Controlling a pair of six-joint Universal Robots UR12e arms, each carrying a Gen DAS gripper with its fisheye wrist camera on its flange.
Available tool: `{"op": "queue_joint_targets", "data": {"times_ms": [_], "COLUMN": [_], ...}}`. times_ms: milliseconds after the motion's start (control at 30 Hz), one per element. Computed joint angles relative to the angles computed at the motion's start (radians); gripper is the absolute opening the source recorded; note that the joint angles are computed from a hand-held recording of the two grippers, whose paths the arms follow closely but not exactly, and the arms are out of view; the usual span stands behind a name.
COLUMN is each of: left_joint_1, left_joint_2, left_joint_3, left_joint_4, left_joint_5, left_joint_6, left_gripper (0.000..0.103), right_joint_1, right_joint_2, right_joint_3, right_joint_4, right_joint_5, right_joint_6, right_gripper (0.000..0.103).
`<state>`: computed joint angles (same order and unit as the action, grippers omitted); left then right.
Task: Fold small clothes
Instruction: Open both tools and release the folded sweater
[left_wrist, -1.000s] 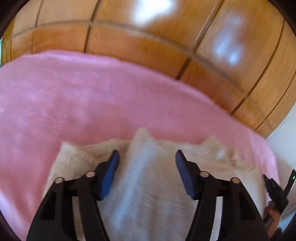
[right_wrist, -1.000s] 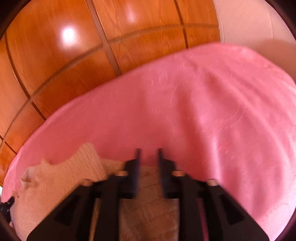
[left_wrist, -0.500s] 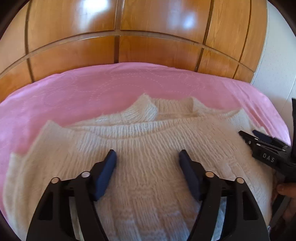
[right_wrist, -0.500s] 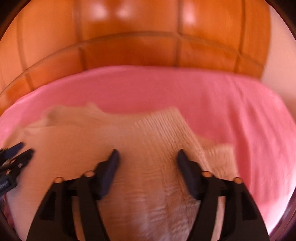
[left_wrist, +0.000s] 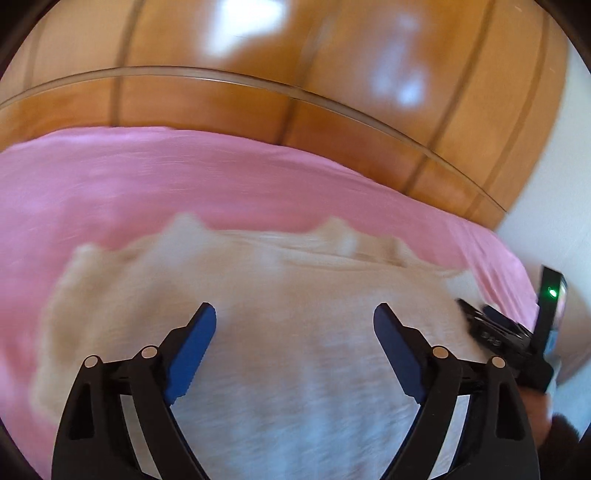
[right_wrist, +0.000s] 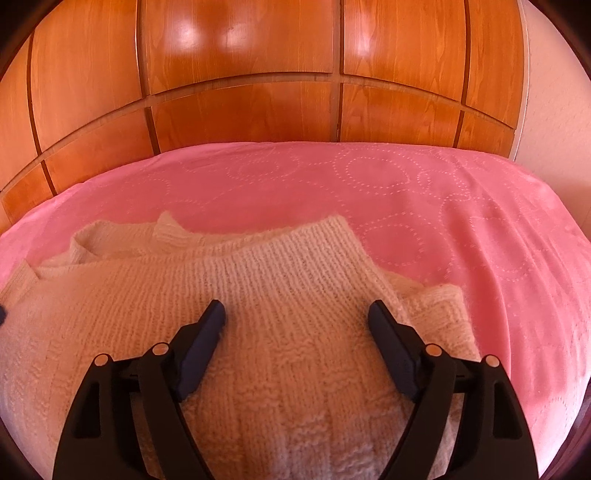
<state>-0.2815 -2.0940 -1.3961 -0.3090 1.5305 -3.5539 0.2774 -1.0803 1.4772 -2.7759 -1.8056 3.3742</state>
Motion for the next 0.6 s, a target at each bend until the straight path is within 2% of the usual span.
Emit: {"op": "queue_joint_targets", "data": {"times_ms": [67, 167, 200, 267, 333, 400, 533, 600], "left_joint_1": [0.016, 0.043, 0.042, 0.048, 0.054, 0.054, 0.043, 0.037], "left_joint_2": [0.029, 0.062, 0.071, 0.088, 0.095, 0.098, 0.107, 0.114], "left_joint_3": [-0.044, -0.111, -0.123, -0.155, -0.177, -0.177, -0.181, -0.198], "left_joint_4": [0.004, 0.063, 0.056, 0.076, 0.103, 0.072, 0.063, 0.105], "left_joint_5": [0.034, 0.018, 0.053, 0.069, 0.048, 0.045, 0.077, 0.129], "left_joint_6": [-0.065, -0.139, -0.151, -0.164, -0.171, -0.143, -0.111, -0.134], "left_gripper": [0.089, 0.089, 0.089, 0.089, 0.089, 0.089, 0.089, 0.089], "right_joint_1": [-0.001, 0.001, 0.004, 0.010, 0.014, 0.013, 0.010, 0.010], "right_joint_2": [0.003, 0.008, 0.008, 0.010, 0.011, 0.007, 0.006, 0.005], "right_joint_3": [-0.004, -0.011, -0.012, -0.021, -0.023, -0.020, -0.021, -0.022], "right_joint_4": [-0.001, 0.001, 0.004, 0.019, 0.029, 0.031, 0.038, 0.044], "right_joint_5": [-0.002, -0.022, -0.038, -0.068, -0.083, -0.080, -0.071, -0.069], "right_joint_6": [-0.001, 0.001, 0.003, 0.008, 0.015, 0.018, 0.023, 0.026], "right_gripper": [0.083, 0.090, 0.092, 0.101, 0.101, 0.101, 0.101, 0.101]}}
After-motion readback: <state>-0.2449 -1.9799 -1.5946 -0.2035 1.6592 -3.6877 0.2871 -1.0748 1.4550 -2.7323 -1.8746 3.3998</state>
